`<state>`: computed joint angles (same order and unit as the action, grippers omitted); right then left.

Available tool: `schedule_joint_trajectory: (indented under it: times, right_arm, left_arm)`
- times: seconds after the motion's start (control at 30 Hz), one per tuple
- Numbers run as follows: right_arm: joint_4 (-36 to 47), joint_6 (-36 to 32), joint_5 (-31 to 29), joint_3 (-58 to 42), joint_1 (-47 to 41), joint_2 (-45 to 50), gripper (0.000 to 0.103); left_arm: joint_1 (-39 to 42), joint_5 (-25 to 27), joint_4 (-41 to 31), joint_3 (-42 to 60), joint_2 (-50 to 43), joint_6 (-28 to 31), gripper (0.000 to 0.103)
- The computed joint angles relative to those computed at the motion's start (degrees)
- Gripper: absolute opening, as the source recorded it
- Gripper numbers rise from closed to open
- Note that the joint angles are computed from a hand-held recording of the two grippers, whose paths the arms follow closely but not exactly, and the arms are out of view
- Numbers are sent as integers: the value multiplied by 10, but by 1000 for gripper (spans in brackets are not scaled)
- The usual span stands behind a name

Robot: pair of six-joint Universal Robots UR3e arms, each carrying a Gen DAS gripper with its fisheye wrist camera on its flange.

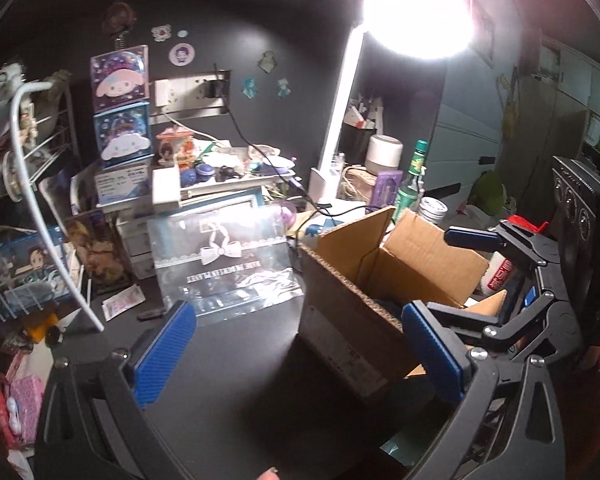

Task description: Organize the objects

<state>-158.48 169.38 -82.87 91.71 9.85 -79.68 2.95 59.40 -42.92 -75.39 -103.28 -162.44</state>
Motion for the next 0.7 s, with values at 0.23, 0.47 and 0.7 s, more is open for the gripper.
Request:
schedule_joint_trajectory:
  times: [0.23, 0.47, 0.7]
  right_arm:
    - [-141, -1, 20, 63, 4, 0, 103]
    - [-175, 26, 79, 88, -28, -10, 103]
    - [-177, 34, 90, 97, -38, -16, 103]
  left_arm:
    - [25, 54, 150, -138, 55, -70, 102]
    - [49, 39, 159, -157, 65, -91, 102]
    - [43, 49, 160, -149, 58, -94, 102]
